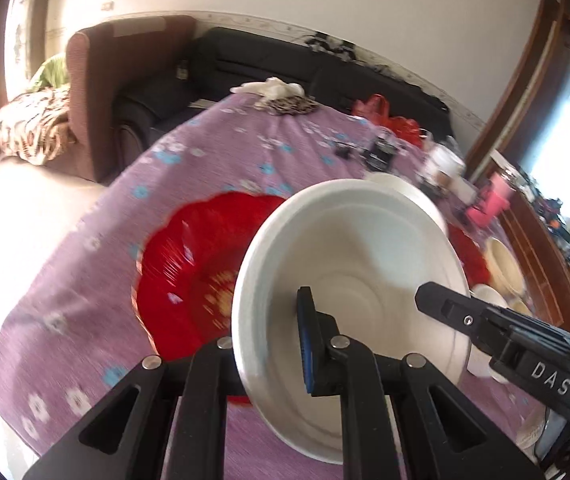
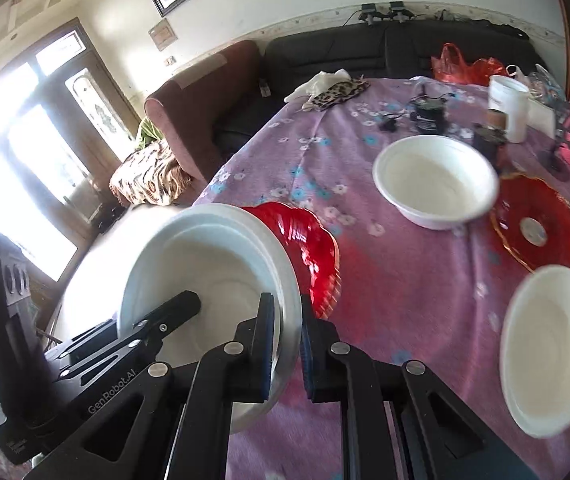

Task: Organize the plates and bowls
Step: 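Lift the white bowl with the right gripper and carry it over the large red wedding plate, then lower the white bowl onto the red plate and open the right gripper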

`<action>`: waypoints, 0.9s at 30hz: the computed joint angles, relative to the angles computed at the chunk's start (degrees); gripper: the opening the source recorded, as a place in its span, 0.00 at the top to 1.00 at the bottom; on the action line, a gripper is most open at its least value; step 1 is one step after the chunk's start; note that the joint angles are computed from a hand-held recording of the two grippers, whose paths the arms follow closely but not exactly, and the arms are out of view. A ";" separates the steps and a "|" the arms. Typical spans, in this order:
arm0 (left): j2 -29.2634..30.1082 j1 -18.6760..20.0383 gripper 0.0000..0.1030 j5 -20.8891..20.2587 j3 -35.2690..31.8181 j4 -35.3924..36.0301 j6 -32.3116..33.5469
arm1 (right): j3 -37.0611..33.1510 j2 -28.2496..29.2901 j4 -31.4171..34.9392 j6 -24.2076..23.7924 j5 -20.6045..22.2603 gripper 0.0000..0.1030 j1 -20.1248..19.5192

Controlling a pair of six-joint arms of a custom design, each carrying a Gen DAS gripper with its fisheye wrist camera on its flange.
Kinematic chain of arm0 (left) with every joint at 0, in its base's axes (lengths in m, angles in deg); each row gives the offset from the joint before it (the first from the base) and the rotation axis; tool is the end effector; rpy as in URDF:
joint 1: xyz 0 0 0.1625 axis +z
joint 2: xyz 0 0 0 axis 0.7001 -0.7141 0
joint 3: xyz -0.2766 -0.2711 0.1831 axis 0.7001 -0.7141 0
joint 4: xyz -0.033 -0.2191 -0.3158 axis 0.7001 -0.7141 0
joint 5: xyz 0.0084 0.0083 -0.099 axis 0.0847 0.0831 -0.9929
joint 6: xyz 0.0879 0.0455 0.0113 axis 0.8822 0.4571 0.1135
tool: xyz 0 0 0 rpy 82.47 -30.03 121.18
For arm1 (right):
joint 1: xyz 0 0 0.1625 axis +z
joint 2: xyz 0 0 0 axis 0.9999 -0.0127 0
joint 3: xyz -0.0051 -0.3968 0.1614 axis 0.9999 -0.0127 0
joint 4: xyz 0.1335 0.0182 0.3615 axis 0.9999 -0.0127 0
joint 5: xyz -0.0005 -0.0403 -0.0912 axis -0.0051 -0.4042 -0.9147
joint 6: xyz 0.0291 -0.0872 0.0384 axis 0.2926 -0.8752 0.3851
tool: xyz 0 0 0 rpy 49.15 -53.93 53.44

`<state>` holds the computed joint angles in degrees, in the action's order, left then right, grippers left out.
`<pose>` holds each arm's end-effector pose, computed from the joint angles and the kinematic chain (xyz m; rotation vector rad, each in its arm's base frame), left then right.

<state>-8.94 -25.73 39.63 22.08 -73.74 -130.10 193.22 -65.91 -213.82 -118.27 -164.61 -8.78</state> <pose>-0.4068 -0.3662 -0.0474 -0.2082 2.2463 -1.1498 0.0544 -0.4576 0.3287 0.9822 -2.7308 0.4249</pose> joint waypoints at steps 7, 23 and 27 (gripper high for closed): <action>-1.10 4.82 0.87 -0.71 1.40 -1.29 1.64 | -1.14 8.71 -5.57 2.69 -4.29 0.87 2.48; 0.23 9.82 0.66 -3.53 0.63 -1.62 2.42 | -2.65 17.54 -10.29 3.92 -7.86 0.87 3.06; 0.24 9.26 0.53 -3.39 0.51 -0.23 0.98 | -1.45 17.53 -13.15 3.01 -7.60 0.80 3.08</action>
